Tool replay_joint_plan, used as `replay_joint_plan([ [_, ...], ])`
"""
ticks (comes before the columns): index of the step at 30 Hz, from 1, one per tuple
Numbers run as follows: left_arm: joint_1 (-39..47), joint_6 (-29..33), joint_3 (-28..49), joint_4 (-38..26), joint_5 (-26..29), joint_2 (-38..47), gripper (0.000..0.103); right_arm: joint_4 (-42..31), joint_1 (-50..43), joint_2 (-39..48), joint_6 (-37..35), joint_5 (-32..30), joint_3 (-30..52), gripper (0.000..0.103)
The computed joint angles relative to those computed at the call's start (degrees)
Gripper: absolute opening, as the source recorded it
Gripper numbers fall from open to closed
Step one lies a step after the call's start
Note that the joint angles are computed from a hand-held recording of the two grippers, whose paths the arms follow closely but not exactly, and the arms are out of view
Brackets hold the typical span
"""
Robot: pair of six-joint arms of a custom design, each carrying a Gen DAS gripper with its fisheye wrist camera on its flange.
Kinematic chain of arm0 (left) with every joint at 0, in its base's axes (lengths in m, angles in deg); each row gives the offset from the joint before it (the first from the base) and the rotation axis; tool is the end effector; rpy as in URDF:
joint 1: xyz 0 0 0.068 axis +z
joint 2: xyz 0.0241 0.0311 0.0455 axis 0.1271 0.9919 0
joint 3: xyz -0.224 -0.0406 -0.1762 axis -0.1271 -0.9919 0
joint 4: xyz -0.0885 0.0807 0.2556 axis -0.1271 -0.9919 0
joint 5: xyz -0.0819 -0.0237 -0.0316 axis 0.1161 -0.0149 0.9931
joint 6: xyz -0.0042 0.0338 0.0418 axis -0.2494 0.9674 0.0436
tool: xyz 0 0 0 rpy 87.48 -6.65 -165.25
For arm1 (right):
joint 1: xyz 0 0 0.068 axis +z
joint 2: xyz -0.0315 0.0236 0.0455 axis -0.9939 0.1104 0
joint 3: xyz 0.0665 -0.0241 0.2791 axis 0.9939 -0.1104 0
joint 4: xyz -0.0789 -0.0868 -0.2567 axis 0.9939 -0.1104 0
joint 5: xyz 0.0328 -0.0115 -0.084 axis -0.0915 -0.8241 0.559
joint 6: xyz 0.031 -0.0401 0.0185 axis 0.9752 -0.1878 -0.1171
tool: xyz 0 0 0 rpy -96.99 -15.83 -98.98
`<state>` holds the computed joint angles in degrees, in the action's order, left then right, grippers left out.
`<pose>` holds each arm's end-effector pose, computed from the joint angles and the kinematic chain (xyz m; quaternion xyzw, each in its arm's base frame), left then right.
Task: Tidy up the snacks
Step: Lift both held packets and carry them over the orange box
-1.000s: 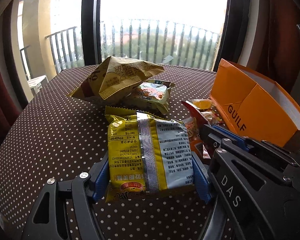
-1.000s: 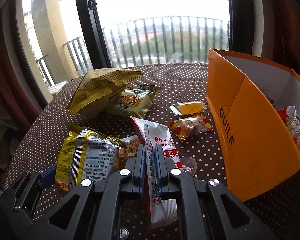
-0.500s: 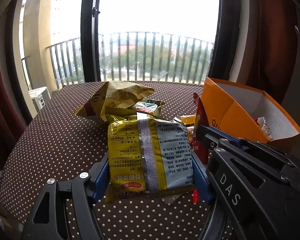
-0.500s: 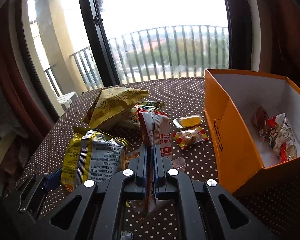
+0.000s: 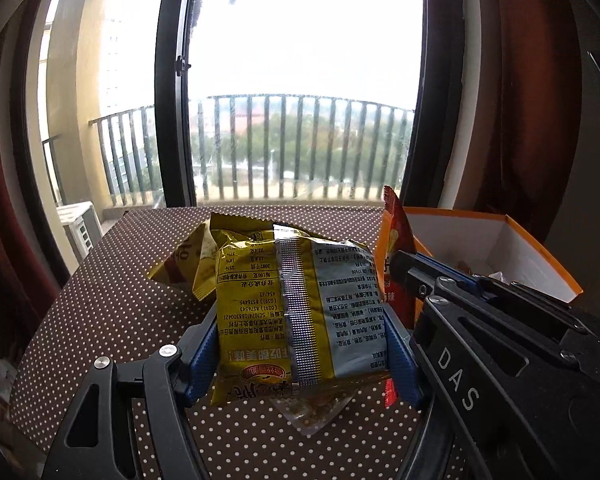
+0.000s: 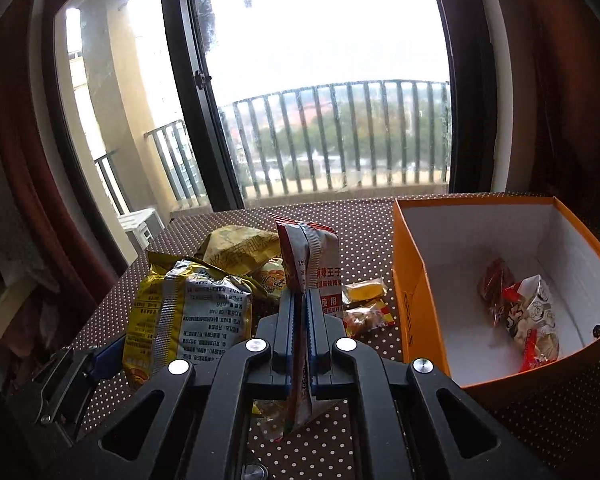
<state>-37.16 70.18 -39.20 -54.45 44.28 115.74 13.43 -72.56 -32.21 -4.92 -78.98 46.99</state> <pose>0.1804 -0.1569 0.1327 0.0979 0.8718 -0.0783 0.4736 0.1819 0.0340 0.1423 0.0298 0.8712 0.0823 0.4831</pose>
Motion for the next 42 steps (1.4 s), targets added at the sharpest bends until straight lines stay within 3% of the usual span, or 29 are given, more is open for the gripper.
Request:
replay_joint_plan([
  [9, -3.75, 1.12, 3.91, -0.24, -1.71, 0.93, 0.073, -4.38, -9.33, -6.93, -3.6, -7.02, 0.55, 0.007],
  [21, -3.9, 6.18, 8.81, 7.03, 1.75, 8.18, 0.073, -5.69, -25.67, -8.85, -8.2, -18.51, 3.14, 0.007],
  [33, -2.45, 9.41, 18.69, 9.83, 7.46, 19.82, 0.073, 0.33, -36.1, 0.95, -10.11, -23.42, 7.19, 0.007],
  [42, -1.1, 11.21, 31.35, 5.57, 13.86, 31.23, 0.073, 6.04, -44.94, 12.34, -11.79, -26.55, 10.95, 0.007],
])
